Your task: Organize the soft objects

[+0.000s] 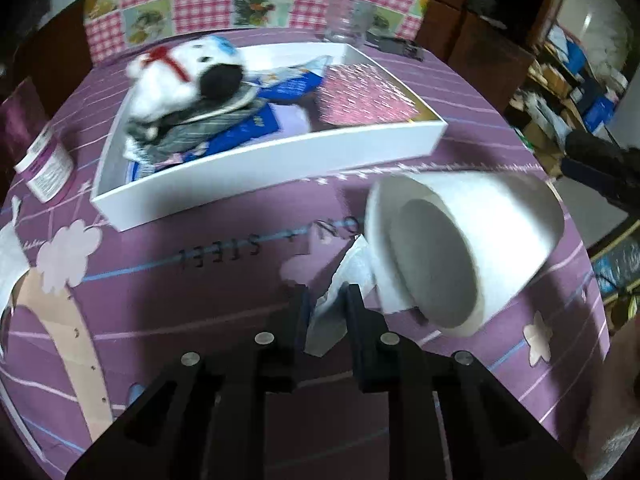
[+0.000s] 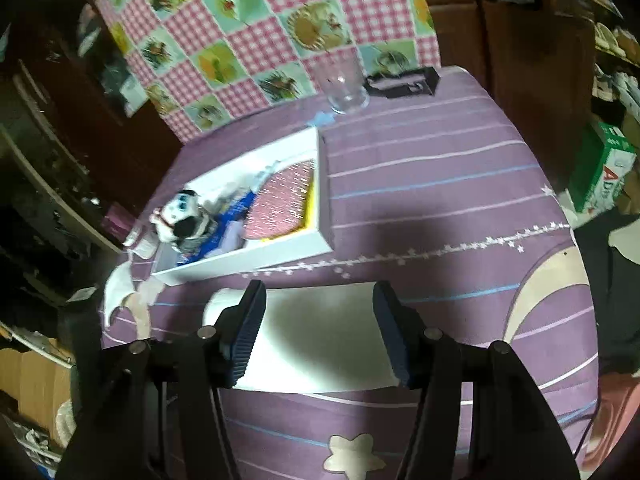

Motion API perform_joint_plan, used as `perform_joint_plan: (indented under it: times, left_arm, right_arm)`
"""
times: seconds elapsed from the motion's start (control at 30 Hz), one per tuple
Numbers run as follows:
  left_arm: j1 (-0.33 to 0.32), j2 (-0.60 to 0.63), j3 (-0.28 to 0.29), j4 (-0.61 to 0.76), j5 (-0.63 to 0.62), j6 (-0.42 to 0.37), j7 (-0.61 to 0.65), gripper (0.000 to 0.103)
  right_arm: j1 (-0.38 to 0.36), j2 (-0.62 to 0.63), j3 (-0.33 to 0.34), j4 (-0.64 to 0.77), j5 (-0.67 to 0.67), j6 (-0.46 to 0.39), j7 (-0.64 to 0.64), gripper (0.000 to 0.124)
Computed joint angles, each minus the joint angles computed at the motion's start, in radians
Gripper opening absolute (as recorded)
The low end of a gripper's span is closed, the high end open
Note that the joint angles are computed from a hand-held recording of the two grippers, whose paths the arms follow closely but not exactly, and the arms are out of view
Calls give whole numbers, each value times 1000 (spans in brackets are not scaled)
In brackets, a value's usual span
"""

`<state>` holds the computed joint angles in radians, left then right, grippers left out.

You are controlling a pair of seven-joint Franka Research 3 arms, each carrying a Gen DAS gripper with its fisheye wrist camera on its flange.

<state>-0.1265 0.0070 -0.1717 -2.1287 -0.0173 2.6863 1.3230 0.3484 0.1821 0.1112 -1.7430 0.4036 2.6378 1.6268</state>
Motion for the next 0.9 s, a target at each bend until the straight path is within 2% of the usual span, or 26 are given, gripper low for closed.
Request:
perform_joint_plan:
  times: [0.27,0.47,0.57,0.6,0.7,0.77,0.9]
  left_arm:
    - [10,-47,15,-56,-2,105,-53,16]
    - [1,-69,18,-77,8,151,-45,16]
    - [6,-76,16,-87,61,179,-88,16]
    - [9,-77,16,-87,80,182,-102,16]
    - [11,-85,20,-102,102,213,-122,16]
    - [27,-95,12,-117,179,256,-184,16]
    - [27,-105,13,-129,231,295,-223,16]
  right_arm:
    - [12,22,38,24,69,-22,-116,58]
    - [10,16,78,-3,231,24,-294,58]
    - [6,20,98,-10,352,51,-390,58]
    - [15,26,93,-9,349,59,-382,58]
    - [65,37,63,-34,239,164,-326,58]
    - [97,40,44,-57,129,241,-294,58]
    - [168,41,-30,-71,-144,277,-143,58]
